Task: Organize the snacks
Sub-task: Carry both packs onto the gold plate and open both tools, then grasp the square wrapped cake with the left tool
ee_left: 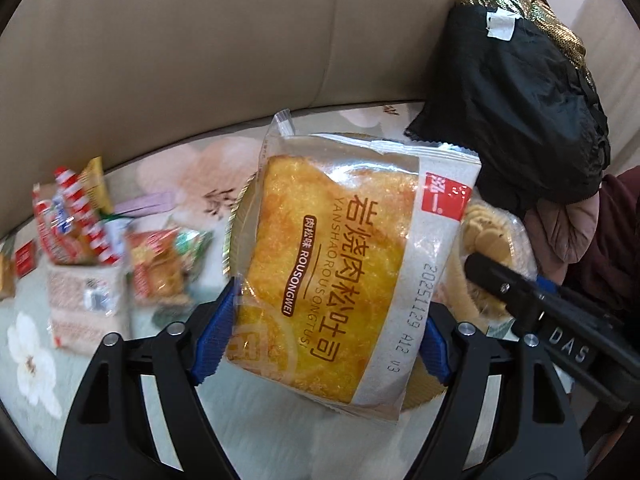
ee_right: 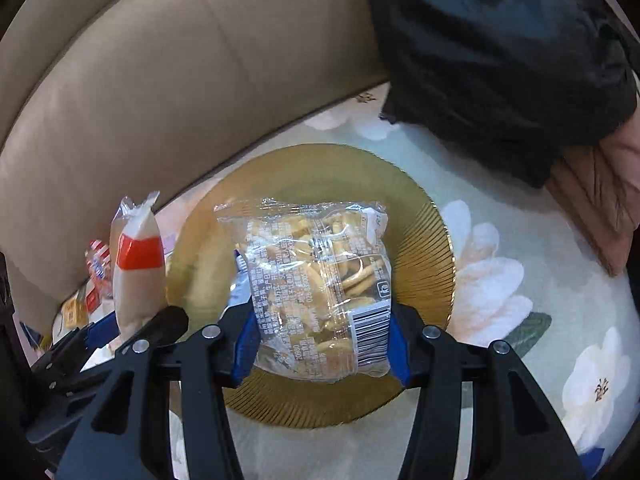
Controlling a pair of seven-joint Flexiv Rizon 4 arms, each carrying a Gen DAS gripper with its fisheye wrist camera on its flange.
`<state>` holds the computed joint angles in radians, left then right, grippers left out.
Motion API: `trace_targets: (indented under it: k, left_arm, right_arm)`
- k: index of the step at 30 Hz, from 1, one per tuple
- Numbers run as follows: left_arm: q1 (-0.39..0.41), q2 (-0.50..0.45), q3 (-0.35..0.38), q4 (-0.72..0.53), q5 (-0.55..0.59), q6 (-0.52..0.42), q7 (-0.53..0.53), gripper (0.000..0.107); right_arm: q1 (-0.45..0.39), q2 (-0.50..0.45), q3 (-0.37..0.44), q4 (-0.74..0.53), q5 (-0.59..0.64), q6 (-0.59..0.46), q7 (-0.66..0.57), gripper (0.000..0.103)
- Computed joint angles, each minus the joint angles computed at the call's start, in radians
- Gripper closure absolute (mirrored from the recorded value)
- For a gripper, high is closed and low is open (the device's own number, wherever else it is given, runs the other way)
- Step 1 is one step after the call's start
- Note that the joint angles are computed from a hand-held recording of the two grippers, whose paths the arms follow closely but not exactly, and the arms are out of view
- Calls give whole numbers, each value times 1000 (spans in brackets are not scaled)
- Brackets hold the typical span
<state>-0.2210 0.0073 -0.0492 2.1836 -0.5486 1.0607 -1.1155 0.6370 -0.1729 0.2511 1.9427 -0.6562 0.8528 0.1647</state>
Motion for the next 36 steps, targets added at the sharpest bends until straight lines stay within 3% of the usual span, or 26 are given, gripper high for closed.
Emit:
trace_targets:
  k: [3,6,9,16,22,27,29,31,33,36]
  left_arm:
    - [-3,-10,-2,6,-75,16,43,17]
    - [1,-1,6,18,-128,16,87,17]
    - [13,26,24,39,-134,5,105,17]
    - [57,112,85,91,-122,-28,118,17]
    - [155,167,163,98,-75,-85,131,16]
    - [295,164,221,42,62,-115,111,15]
    - [349,138,238,7,103,-122,106,13]
    - [394,105,248,-26,124,-130,102,13]
    - [436,54,262,-57,94,-133,112,11]
    - [489,-23,261,-91,57,-126,108,7]
  right_arm:
    - [-11,2,-8,20,-6,23,27,43]
    - [-21,6,-8,38,-6,54,30,48]
    - [-23,1,-9,43,-11,89,31,50]
    - [15,-8,-13,0,-117,34,22,50]
    - [67,-44,-16,-66,-251,-43,-24,49]
    - [116,-84,-11,-127,-293,-58,-107,49]
    - [139,-112,-9,-171,-273,-70,-150,49]
    - [147,-151,-5,-217,-220,6,-185,47]
    - [162,-203,-3,-278,-157,81,-231,45]
    - [205,-311,12,-428,-38,61,-355,39]
